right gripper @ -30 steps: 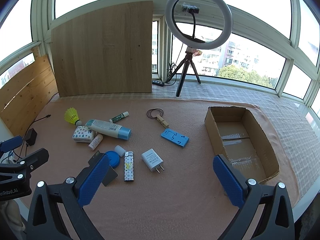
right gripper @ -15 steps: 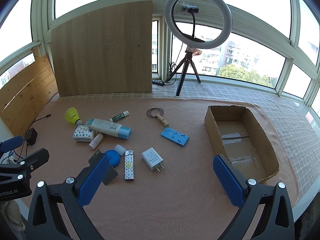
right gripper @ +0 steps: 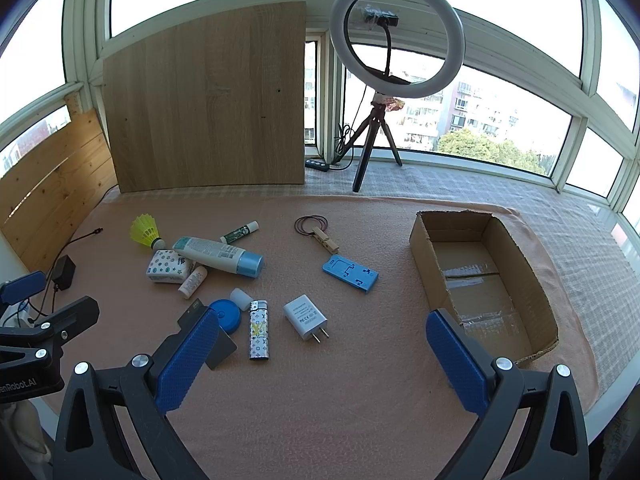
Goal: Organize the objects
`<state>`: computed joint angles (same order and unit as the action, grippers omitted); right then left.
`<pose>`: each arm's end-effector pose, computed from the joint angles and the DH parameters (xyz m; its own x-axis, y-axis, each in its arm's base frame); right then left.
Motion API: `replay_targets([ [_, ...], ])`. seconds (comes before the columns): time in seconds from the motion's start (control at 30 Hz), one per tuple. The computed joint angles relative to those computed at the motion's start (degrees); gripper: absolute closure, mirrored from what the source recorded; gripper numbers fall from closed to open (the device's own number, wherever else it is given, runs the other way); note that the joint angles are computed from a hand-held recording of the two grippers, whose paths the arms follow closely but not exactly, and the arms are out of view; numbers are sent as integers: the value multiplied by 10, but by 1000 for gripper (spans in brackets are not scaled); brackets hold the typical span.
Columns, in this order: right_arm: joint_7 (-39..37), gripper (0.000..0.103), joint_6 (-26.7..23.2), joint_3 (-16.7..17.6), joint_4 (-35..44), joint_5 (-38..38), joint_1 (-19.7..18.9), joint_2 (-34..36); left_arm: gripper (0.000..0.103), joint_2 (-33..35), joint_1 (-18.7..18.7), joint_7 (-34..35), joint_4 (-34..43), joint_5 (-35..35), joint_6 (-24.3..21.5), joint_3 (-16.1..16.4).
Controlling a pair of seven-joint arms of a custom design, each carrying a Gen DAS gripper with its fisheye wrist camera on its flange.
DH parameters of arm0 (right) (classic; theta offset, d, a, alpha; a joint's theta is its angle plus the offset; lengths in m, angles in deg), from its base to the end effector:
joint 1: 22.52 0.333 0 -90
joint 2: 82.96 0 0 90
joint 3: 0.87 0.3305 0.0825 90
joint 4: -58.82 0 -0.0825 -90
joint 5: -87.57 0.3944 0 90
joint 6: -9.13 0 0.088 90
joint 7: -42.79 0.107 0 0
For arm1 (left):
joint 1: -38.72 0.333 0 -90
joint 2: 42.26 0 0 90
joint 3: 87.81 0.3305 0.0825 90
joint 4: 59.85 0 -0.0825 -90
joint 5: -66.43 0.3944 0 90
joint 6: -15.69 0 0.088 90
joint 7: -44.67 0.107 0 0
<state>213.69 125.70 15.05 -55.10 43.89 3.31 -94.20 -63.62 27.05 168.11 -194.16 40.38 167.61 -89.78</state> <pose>0.4180 0.3362 0.5974 -0.4029 -0.9151 0.0179 -0.6435 0.2693 -0.7165 0.4752 -0.1048 0.5627 -0.4839 -0.8748 0.0244 -0.6523 0.3420 -0.6764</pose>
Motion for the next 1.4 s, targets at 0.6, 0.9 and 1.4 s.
replay_targets([
  [0.6,-4,1,3,-2,1,7,2,2,0,-3,-4,-10,-4,7,0,-2],
  [0.9,-10,0,23,-5,-1,12,1,8,0,10,5,-2,4,5,-8,2],
  [1.4,-45,1,88,-19,4,19,10,46,0,30,38,4,13,-3,-11,14],
])
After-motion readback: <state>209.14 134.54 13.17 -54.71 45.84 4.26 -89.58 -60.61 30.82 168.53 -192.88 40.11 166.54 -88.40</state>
